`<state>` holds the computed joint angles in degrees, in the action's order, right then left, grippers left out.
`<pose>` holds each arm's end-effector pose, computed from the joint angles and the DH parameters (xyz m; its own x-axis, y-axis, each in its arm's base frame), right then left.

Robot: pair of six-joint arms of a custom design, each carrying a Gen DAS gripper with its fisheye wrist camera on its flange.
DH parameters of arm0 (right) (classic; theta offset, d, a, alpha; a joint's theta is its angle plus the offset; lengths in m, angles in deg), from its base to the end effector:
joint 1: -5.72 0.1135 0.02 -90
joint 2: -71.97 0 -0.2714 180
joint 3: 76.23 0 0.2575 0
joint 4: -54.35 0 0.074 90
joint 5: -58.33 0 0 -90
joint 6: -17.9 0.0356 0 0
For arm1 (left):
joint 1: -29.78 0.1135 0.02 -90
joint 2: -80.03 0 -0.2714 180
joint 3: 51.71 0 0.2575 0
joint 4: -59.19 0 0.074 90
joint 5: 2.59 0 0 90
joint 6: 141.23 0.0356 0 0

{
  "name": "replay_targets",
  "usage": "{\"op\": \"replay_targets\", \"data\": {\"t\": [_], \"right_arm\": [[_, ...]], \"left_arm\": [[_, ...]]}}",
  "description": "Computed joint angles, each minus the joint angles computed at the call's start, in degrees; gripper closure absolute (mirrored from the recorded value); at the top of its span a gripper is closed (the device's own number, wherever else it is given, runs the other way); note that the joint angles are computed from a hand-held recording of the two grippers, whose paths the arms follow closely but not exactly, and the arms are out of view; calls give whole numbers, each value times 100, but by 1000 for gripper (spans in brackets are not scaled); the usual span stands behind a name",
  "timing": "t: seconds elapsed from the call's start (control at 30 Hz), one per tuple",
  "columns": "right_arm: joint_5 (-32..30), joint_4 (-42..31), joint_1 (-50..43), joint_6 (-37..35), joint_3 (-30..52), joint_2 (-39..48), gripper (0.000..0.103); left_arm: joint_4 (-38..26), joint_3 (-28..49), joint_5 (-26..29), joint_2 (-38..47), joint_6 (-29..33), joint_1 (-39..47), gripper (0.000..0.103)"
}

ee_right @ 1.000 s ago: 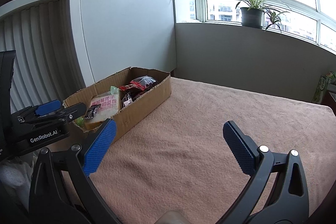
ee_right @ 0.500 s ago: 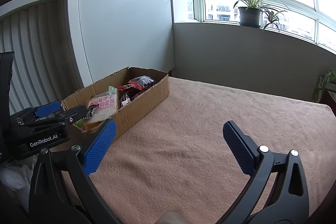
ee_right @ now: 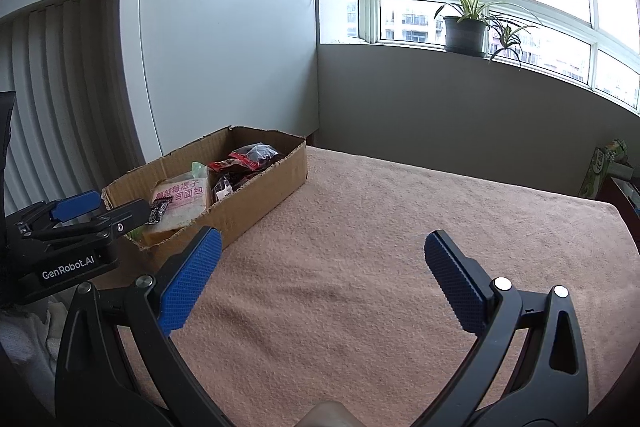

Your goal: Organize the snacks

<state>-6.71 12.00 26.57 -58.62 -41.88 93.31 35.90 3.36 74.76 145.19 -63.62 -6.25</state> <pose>0.1088 0.0254 0.2182 -0.4404 0.0584 -0.8959 0.1272 0.9919 0.0021 0.2070 -0.1409 0.2549 -0.5260 0.1237 -0.8414 0.3207 0.9452 -0.0615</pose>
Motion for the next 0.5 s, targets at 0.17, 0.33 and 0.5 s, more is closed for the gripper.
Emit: {"op": "replay_targets", "data": {"t": [0.17, 0.33, 0.5], "right_arm": [[-47, 1, -55, -33, 0, 3, 0], [-86, -25, -122, -39, -8, -34, 0], [-180, -28, -185, -53, -21, -38, 0]], "left_arm": [[5, -17, -13, -12, -8, -3, 23], [-2, -12, -30, 11, 1, -26, 23], [-6, -3, -46, 23, -4, -36, 23]]}}
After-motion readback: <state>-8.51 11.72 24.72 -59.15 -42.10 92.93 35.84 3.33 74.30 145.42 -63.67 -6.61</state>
